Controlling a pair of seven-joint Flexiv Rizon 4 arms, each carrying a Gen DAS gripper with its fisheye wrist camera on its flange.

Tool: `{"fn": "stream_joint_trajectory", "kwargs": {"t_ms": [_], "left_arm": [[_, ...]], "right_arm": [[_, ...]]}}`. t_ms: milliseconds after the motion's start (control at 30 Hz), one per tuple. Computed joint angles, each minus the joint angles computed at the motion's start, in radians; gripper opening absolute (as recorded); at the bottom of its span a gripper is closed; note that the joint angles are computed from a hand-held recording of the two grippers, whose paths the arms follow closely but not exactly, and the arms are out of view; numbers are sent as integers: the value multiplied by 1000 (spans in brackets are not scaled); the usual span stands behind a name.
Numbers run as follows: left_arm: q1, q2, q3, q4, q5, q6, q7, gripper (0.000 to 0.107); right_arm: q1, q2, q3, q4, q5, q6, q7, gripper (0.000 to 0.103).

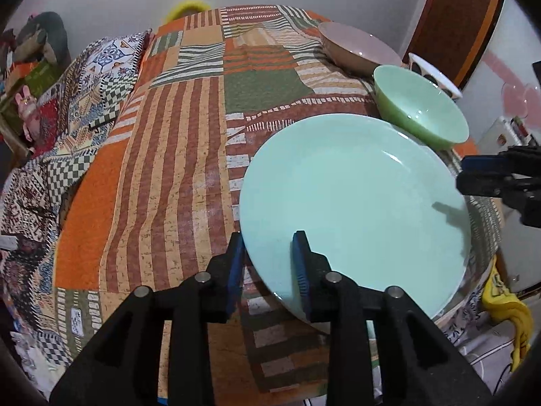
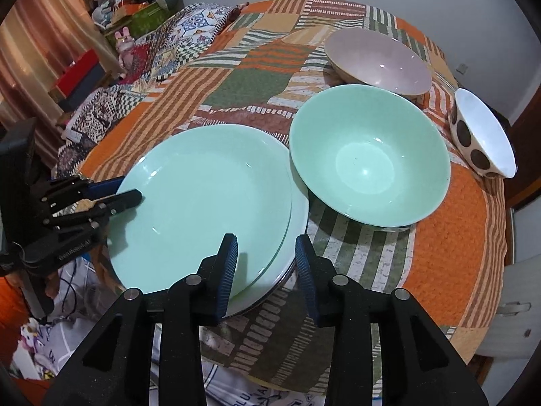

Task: Organize plates and bowls
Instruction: 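Open both grippers and withdraw from the plate stack, then move both grippers to the pale pink bowl rim and close them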

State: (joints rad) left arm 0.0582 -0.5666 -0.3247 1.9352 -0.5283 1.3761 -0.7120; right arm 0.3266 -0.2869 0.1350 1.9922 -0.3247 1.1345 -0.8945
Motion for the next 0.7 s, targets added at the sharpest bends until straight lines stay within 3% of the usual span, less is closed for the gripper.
{"fn": "stream_joint_trajectory", "kwargs": {"t_ms": [167,233,433,633,700], "left_arm": [[4,1,7,-20,-9,-49,-22,28],[48,20,-45,-1,-68,-45,18,28],[73,92,-107,35,-189,13,116,34],[102,153,-237,52,-401,93,313,45],[86,159,-250,35,-451,107,354,45]], "right_arm": [[-3,26,-8,34,-20,40,15,33],[-5,39,-15,49,-35,57,27,33],[-17,89,-41,96,-106,129,93,33],[-40,139,-94,141,-282,245,240,33],[-53,147,-115,141,-353,276,301,33]]}}
